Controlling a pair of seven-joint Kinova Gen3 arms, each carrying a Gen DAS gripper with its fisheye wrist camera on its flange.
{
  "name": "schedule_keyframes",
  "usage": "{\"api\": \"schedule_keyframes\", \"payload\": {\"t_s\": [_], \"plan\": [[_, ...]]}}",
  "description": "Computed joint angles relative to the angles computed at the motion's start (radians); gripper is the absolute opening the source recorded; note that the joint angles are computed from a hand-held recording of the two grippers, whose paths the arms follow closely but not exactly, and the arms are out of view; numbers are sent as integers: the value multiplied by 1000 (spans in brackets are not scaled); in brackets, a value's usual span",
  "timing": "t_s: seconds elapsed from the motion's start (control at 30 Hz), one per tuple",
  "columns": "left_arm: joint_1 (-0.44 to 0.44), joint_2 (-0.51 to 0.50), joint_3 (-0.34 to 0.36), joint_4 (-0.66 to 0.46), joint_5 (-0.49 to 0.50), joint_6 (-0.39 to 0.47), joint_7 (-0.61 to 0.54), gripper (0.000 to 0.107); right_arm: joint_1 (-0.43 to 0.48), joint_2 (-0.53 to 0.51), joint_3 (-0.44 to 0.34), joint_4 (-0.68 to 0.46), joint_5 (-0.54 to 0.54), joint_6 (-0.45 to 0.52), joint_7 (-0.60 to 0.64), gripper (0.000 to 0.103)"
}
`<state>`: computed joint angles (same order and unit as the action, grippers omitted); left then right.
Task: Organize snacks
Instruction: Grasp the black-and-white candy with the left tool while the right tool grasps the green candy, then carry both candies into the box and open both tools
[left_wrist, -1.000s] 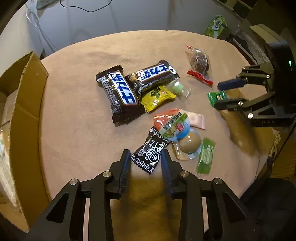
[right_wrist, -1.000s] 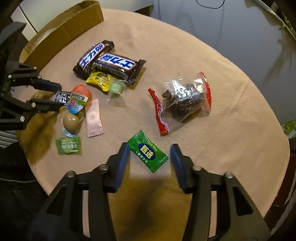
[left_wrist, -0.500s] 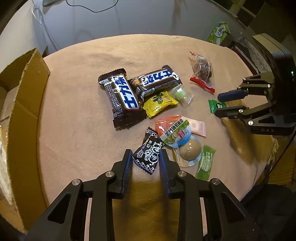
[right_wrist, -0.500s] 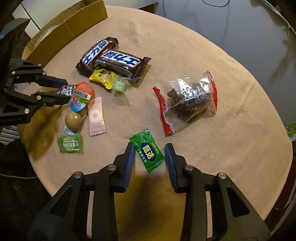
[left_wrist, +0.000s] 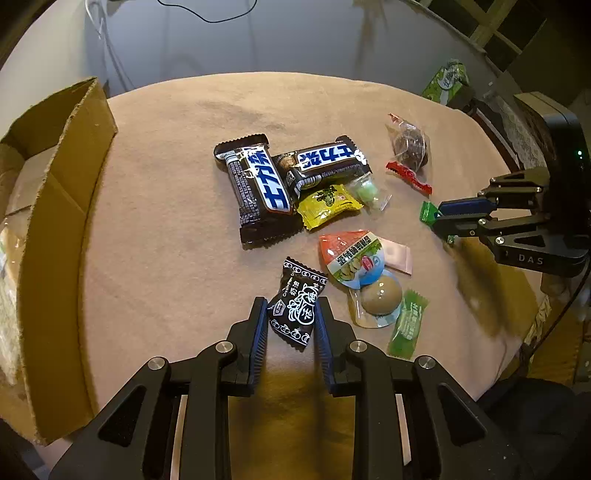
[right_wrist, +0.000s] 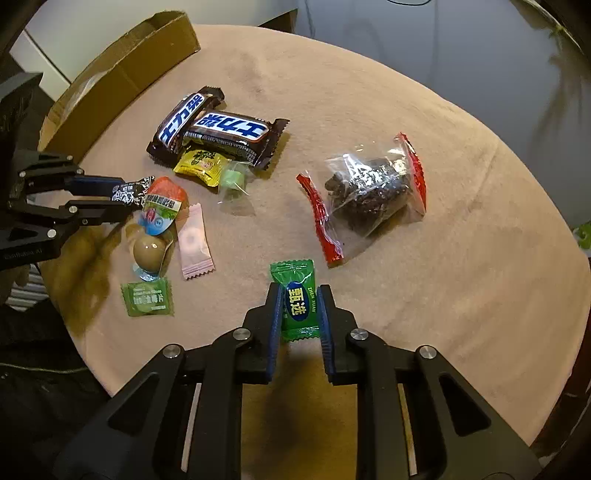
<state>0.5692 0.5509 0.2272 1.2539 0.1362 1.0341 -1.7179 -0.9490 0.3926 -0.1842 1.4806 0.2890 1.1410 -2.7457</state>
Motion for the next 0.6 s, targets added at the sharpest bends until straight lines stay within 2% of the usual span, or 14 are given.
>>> {"api": "schedule_keyframes", "payload": {"t_s": [0.43,0.6], "plan": [[-37,-45,-3,45,30,-32,21,24,-8,-63,-10,66,25,-45,-124,15],[-63,-83,0,70,47,-62,24,24,-16,-80,-16,49,55,-29,-149,15]]}}
